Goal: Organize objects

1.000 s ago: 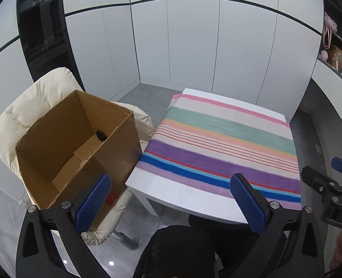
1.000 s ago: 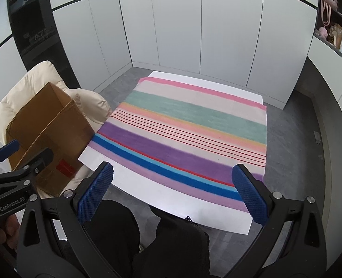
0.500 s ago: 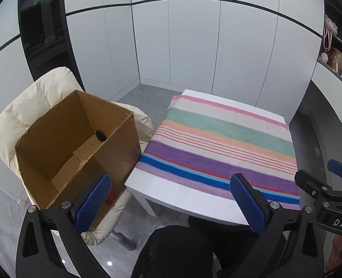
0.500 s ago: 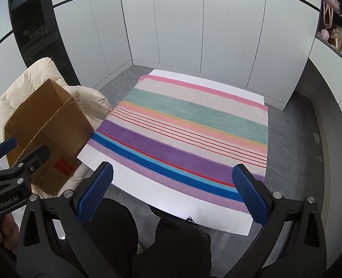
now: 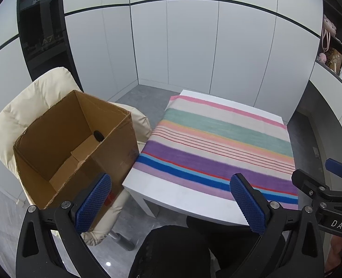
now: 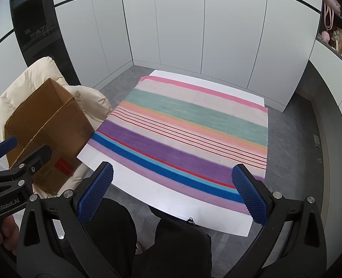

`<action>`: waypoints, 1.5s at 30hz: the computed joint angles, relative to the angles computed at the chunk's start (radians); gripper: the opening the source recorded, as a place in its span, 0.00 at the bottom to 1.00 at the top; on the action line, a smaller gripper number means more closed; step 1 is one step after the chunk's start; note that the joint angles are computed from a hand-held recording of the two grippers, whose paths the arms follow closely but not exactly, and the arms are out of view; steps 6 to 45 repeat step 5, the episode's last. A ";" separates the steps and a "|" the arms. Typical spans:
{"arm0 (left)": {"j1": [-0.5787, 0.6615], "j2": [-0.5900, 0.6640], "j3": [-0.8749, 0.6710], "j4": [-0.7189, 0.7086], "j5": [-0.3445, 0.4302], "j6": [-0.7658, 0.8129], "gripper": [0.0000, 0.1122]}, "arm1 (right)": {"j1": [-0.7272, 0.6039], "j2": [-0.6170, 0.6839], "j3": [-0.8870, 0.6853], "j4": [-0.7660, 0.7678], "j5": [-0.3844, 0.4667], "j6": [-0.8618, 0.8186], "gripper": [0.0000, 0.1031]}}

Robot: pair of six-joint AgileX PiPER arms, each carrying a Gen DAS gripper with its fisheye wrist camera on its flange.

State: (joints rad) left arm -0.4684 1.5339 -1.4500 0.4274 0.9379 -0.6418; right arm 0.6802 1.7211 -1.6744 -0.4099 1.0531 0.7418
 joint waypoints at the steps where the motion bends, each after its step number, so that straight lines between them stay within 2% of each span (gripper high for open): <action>1: 0.003 0.000 -0.001 -0.005 -0.003 0.001 0.92 | 0.000 0.000 0.000 -0.001 0.000 0.000 1.00; 45: 0.008 0.004 -0.003 -0.012 -0.007 0.005 0.92 | 0.001 0.002 -0.001 -0.002 0.002 0.002 1.00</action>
